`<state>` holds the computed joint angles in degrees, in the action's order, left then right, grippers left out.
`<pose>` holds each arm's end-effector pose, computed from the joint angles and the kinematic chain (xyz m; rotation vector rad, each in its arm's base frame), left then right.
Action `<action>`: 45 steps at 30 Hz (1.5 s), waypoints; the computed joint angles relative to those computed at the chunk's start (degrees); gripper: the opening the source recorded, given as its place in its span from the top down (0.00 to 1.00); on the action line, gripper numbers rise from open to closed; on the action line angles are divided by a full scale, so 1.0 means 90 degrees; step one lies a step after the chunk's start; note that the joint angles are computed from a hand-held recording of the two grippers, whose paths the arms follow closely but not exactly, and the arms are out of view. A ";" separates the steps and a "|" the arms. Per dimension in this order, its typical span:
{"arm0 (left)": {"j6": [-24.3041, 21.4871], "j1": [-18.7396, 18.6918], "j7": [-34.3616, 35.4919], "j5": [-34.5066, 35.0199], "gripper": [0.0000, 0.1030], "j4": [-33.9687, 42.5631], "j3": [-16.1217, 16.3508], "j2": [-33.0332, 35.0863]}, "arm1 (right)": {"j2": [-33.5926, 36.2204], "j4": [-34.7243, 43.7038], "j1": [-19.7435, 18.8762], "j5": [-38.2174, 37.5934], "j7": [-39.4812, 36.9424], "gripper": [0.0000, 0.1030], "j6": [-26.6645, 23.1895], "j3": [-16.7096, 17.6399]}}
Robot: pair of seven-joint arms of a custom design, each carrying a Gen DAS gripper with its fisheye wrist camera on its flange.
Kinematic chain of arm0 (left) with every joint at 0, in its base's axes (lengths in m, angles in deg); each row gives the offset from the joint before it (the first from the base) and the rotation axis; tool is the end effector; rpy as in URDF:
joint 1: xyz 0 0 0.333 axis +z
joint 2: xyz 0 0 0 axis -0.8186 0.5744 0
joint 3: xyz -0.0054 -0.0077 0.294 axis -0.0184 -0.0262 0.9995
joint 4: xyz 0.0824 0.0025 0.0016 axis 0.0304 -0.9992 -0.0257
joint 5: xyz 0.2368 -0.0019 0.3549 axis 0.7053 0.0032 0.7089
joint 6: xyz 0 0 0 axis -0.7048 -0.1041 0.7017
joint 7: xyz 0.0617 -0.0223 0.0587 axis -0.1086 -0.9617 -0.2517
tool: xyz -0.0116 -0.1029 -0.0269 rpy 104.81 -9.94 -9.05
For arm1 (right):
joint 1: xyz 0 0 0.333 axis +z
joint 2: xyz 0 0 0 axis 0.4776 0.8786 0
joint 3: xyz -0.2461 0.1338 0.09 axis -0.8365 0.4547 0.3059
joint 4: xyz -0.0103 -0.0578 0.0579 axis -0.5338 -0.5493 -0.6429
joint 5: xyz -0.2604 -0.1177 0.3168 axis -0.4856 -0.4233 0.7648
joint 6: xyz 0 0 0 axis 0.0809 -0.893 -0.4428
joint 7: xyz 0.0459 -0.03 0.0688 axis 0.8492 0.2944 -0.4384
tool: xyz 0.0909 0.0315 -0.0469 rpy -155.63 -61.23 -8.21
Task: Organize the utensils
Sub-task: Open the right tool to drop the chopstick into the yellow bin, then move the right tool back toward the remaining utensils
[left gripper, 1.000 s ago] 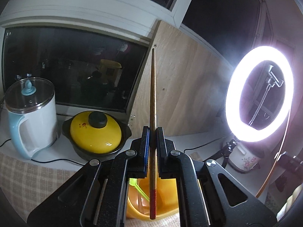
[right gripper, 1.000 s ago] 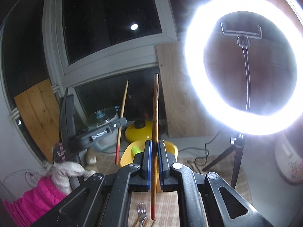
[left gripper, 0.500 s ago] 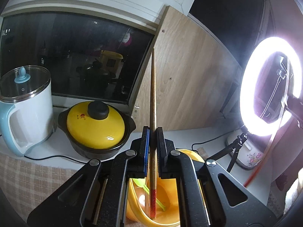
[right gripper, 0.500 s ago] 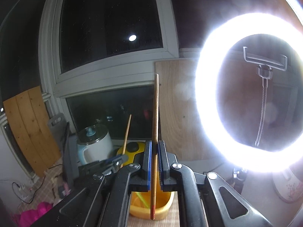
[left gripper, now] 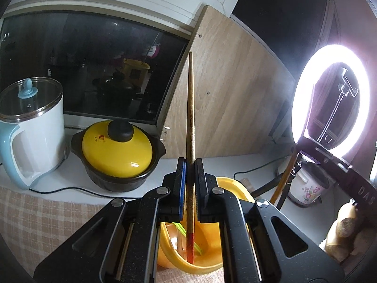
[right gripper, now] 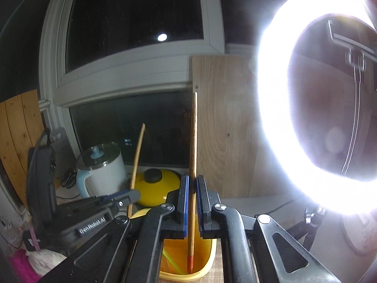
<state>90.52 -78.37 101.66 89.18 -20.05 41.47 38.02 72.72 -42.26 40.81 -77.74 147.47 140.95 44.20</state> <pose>0.6838 -0.4153 0.5517 -1.5929 1.8782 -1.4950 0.6130 0.1931 0.6095 -1.5385 1.4324 -0.8591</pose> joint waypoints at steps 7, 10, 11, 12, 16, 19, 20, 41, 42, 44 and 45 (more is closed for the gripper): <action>-0.0088 0.0035 0.0085 -0.0025 0.96 -0.0283 -0.0069 -0.0180 | -0.0162 -0.0436 0.0009 0.0880 -0.0779 0.97 0.0068 0.0073; -0.0227 0.0023 0.0124 -0.0017 0.96 -0.0350 -0.0086 -0.0229 | -0.0181 -0.0584 0.0028 0.1338 -0.1150 0.97 0.0007 0.0108; -0.0313 0.0022 0.0149 -0.0020 0.96 -0.0359 -0.0103 -0.0238 | -0.0178 -0.0606 0.0031 0.1431 -0.1227 0.97 -0.0008 0.0115; -0.0348 0.0021 0.0163 -0.0024 0.96 -0.0366 -0.0111 -0.0243 | -0.0165 -0.0630 0.0039 0.1564 -0.1345 0.97 -0.0036 0.0121; -0.0456 -0.0058 0.0056 0.0053 0.96 -0.0472 -0.0035 -0.0314 | -0.0091 -0.0666 0.0074 0.2389 -0.1964 0.96 -0.0185 0.0118; -0.0562 -0.0053 0.0054 0.0062 0.96 -0.0516 -0.0064 -0.0347 | -0.0080 -0.0724 0.0078 0.2725 -0.2165 0.96 -0.0280 0.0104; -0.0571 -0.0060 0.0047 0.0079 0.96 -0.0542 -0.0057 -0.0367 | -0.0079 -0.0742 0.0081 0.2895 -0.2305 0.96 -0.0307 0.0103; -0.0257 -0.0192 -0.1199 0.1042 0.74 -0.2493 0.0276 -0.2019 | -0.1162 -0.1846 0.0236 0.4372 -0.3644 0.58 -0.0008 0.0017; -0.0261 -0.0186 -0.1299 0.1127 0.74 -0.2572 0.0277 -0.2094 | -0.1227 -0.1912 0.0252 0.4433 -0.3708 0.55 0.0015 0.0003; -0.0231 -0.0151 -0.1482 0.1258 0.74 -0.2847 0.0249 -0.2328 | -0.1385 -0.2083 0.0306 0.4580 -0.3880 0.45 0.0117 -0.0050; -0.0233 -0.0151 -0.1612 0.1361 0.74 -0.2987 0.0253 -0.2449 | -0.1463 -0.2175 0.0338 0.4649 -0.3967 0.37 0.0190 -0.0079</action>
